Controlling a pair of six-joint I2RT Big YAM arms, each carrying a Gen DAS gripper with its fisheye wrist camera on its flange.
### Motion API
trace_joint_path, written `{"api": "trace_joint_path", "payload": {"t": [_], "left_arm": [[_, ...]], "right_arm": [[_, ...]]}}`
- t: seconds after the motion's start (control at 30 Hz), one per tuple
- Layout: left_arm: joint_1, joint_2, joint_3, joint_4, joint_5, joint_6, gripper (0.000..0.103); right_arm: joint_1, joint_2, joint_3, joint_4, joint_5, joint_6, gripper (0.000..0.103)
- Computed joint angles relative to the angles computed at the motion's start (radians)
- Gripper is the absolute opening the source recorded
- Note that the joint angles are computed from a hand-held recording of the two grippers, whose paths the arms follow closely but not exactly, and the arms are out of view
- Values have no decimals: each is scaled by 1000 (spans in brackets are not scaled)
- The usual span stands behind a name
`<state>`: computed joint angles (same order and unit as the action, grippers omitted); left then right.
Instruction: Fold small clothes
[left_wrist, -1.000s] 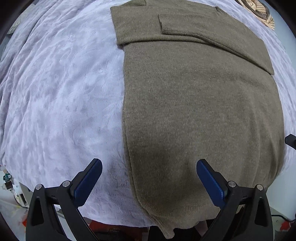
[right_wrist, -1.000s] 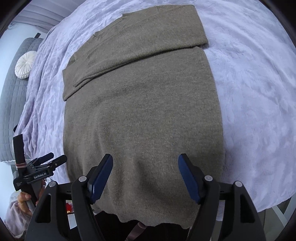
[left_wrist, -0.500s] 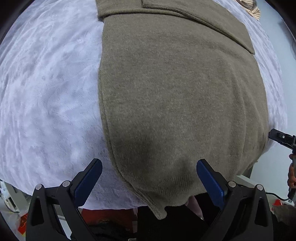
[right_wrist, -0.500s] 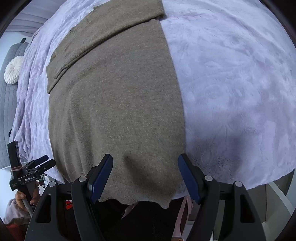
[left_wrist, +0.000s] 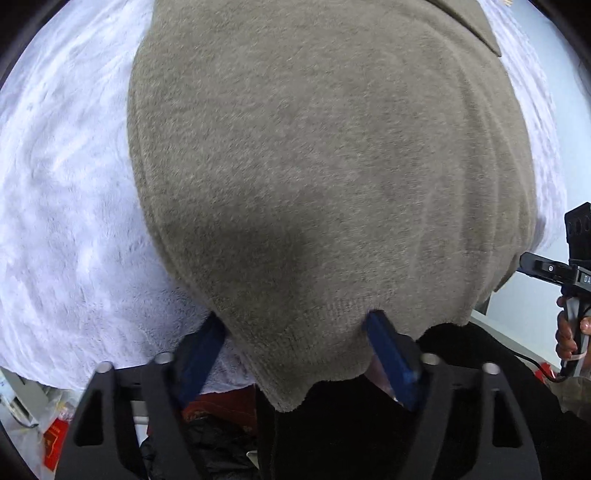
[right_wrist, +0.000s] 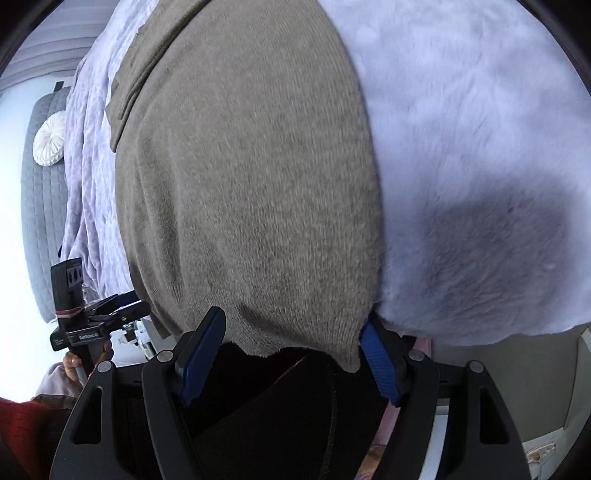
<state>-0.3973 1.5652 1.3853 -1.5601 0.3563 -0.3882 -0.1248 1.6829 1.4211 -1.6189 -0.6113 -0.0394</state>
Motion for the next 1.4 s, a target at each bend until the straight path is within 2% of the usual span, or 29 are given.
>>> {"api": "trace_joint_path", "payload": {"t": [0.03,0.07,0.1,0.13,0.27,0.37,0.47,0.53,0.63,0.73,0.83,0.9,0.97,1.03,1.07,1.1,1.13,1.17,1.3,1.37,1.4], "left_arm": [[-6,6,-1,4,1,-3,40],[-4,0,-10,6,18,1,20],[8,-16,-27,13,42,12,13],[21,-30,-35,20,61,22,13],[64,-65,4,29,126,46,13],[109,-68,57,67,151,32,13],[153,-39,118,117,134,15,13],[174,-9,155,162,94,-2,13],[198,52,229,205,42,-37,13],[217,145,344,168,-42,-8,13],[229,200,395,113,-94,25,14],[245,206,417,66,-87,47,15],[241,204,419,68,-115,47,16],[226,202,430,77,-173,52,22],[230,191,423,86,-174,64,38],[236,183,425,96,-173,73,62],[236,184,433,105,-189,77,74],[233,186,439,112,-214,81,90],[216,201,468,129,-326,118,91],[213,213,476,132,-354,152,91],[212,220,480,131,-361,172,91]], "right_arm": [[1,0,-5,1,-10,16,65],[2,2,-5,-5,-12,24,55],[2,2,-4,-14,-9,21,26],[-6,1,-3,-22,-37,12,12],[-29,3,38,-68,-172,-34,11],[-34,13,96,-43,-281,-3,11],[-21,40,159,82,-364,127,11],[-5,68,204,178,-393,216,11],[16,130,297,274,-387,313,11],[31,201,395,327,-339,384,11],[33,287,495,305,-280,411,11],[43,333,548,280,-234,428,11],[35,373,595,242,-227,417,11],[29,391,610,223,-224,403,13],[25,397,618,211,-226,392,14],[24,403,620,210,-228,394,15],[21,410,624,206,-238,404,15],[17,411,620,211,-253,424,15],[4,404,599,265,-306,492,19],[3,393,604,279,-289,494,30],[3,383,606,287,-274,485,42]]}}
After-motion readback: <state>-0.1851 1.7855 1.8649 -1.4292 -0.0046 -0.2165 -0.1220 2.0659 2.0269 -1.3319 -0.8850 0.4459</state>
